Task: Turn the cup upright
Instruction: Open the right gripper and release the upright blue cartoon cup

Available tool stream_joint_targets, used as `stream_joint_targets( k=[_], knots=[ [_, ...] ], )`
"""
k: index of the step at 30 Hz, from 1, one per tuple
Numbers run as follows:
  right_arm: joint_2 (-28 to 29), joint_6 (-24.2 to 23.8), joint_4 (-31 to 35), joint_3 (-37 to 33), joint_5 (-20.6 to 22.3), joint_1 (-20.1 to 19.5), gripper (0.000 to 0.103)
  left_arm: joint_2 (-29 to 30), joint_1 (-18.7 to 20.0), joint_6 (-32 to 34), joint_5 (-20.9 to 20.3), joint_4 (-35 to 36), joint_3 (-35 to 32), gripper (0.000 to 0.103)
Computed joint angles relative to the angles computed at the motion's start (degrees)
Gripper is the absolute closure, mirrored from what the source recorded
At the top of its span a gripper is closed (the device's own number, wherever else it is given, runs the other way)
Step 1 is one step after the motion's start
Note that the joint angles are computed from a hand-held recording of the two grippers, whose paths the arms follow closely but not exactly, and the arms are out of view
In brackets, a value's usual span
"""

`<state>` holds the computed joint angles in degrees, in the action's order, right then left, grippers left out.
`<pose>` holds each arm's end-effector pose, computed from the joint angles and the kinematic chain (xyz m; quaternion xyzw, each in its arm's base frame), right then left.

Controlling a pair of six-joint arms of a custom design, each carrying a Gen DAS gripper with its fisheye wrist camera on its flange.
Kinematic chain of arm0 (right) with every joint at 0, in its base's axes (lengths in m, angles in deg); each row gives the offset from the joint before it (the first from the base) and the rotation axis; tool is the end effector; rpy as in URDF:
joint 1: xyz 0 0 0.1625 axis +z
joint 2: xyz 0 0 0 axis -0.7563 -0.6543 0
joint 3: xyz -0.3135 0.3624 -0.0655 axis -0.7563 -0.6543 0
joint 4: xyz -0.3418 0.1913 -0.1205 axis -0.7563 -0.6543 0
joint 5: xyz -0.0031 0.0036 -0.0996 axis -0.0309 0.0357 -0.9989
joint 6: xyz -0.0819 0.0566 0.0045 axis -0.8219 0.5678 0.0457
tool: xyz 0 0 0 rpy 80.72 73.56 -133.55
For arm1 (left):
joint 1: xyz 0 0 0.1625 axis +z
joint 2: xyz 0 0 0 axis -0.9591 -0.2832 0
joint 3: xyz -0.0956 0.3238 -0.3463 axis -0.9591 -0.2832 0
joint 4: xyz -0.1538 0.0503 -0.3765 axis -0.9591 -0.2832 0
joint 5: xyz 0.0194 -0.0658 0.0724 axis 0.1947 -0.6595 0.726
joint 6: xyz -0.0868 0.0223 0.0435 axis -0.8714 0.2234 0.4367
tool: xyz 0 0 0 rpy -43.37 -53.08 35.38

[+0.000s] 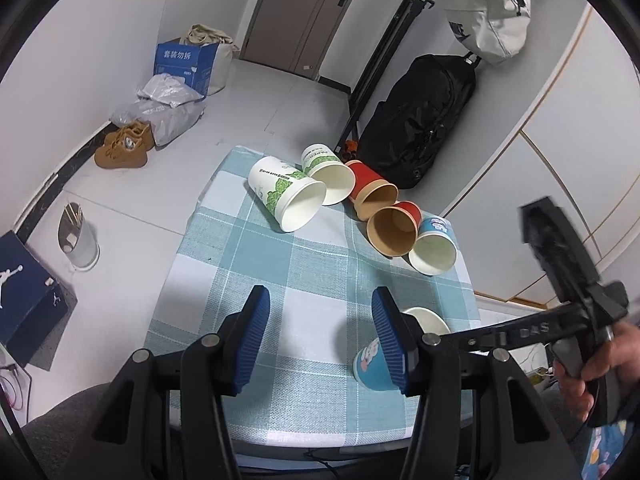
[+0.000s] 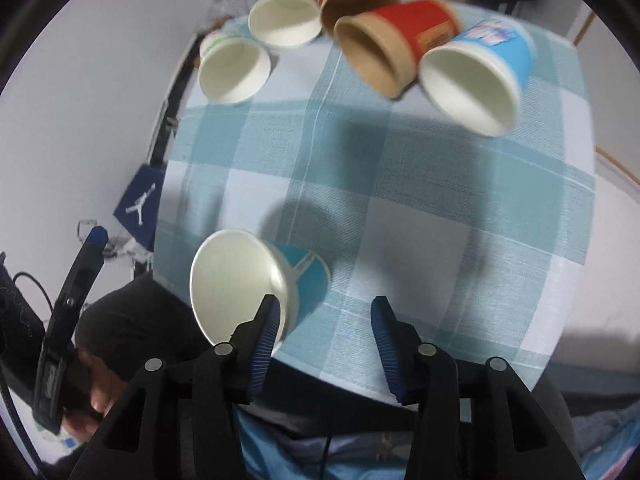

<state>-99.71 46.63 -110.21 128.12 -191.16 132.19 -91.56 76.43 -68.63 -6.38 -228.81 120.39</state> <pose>0.0483 -0.3495 0.2657 0.1755 -0.9581 -0.1084 0.1989 -0.2825 -0.2172 0.0268 0.0231 0.9056 -0.3703 0.2057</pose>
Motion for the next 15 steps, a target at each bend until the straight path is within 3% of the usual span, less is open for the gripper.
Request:
stream_joint_targets(
  k=[3,6,8,10,12,14,15],
  knots=[
    [-7.1,-8.9,-6.9,3.7,5.7,-3.3,0.051,0.3,-0.3,0.3,0.5,2.7,-1.4,0.055],
    [-17.1,-19.6,-12.3,8.2,17.5,-10.4,0.034,0.6,-0.7,0.3,1.3,5.7,-2.9,0.055],
    [-23.2,-25.3,-14.2,11.4,25.4,-16.7,0.033,0.9,-1.0,-0.1,2.1,8.4,-4.1,0.055],
    [-28.7,-30.7,-12.3,12.7,31.8,-22.8,0.032,1.1,-1.7,-0.9,3.1,11.2,-5.2,0.055],
    [-33.7,-36.8,-10.7,14.3,38.0,-28.9,0.024,1.6,-2.6,-1.2,4.1,13.0,-6.0,0.055],
    [-41.3,-46.5,-6.4,16.0,46.2,-38.2,0.017,1.9,-3.3,-1.4,4.8,15.4,-7.0,0.055],
    [-43.5,-49.3,-4.8,16.5,48.6,-40.8,0.017,2.0,-3.6,-1.7,5.1,16.8,-7.5,0.053]
  ],
)
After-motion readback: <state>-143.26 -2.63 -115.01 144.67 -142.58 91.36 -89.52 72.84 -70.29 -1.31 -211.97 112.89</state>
